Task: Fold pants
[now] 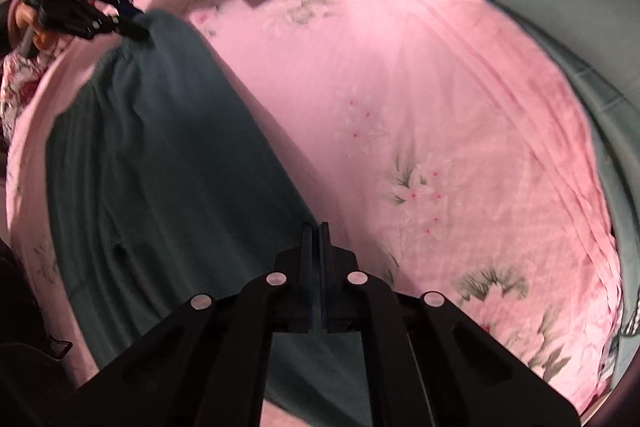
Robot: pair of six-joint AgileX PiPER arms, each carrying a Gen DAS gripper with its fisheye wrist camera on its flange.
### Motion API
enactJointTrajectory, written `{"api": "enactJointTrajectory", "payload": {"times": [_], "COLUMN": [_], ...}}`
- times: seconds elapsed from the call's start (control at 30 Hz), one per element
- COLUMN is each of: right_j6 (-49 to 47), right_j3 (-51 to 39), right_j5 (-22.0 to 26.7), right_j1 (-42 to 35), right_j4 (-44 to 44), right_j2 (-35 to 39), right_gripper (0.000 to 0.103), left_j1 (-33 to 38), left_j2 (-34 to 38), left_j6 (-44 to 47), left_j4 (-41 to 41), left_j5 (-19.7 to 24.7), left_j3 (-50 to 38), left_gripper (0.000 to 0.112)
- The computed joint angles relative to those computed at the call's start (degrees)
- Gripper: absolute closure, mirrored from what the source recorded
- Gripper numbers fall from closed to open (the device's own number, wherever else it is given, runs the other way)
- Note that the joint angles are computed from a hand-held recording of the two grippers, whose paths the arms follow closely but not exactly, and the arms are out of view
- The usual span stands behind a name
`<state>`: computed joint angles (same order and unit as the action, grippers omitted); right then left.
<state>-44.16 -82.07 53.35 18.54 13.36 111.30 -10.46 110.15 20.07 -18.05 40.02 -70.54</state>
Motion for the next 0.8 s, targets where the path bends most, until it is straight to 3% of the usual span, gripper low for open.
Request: {"api": "enactJointTrajectory", "payload": {"times": [0.07, 0.23, 0.47, 0.6, 0.7, 0.8], "right_j6": [-0.25, -7.66, -4.47, 4.41, 15.27, 25.46], "right_j3": [2.59, 13.99, 34.28, 46.06, 52.61, 56.73], "right_j5": [-1.1, 2.39, 1.59, -0.66, -5.99, -11.12], "right_j1": [-0.26, -5.56, -2.0, 5.73, 13.83, 19.57], "right_j4": [0.64, 3.17, -0.49, -4.34, -8.75, -12.91], "right_j2": [-3.63, -19.08, -39.18, -48.02, -50.09, -48.75], "right_gripper": [0.101, 0.101, 0.101, 0.101, 0.101, 0.101], "left_j1": [-1.56, -5.77, -16.66, -23.96, -28.19, -32.72], "left_j2": [-3.21, -17.03, -33.19, -37.54, -38.99, -36.66], "left_j6": [-1.61, -5.13, -16.73, -27.39, -37.36, -49.43], "left_j4": [1.08, 5.0, 15.02, 21.07, 28.85, 37.28], "left_j5": [-2.2, -6.77, -7.29, -8.23, -10.08, -11.95], "left_j3": [2.71, 12.52, 26.35, 33.78, 39.31, 43.16], "left_gripper": [0.091, 0.091, 0.091, 0.091, 0.09, 0.08]}}
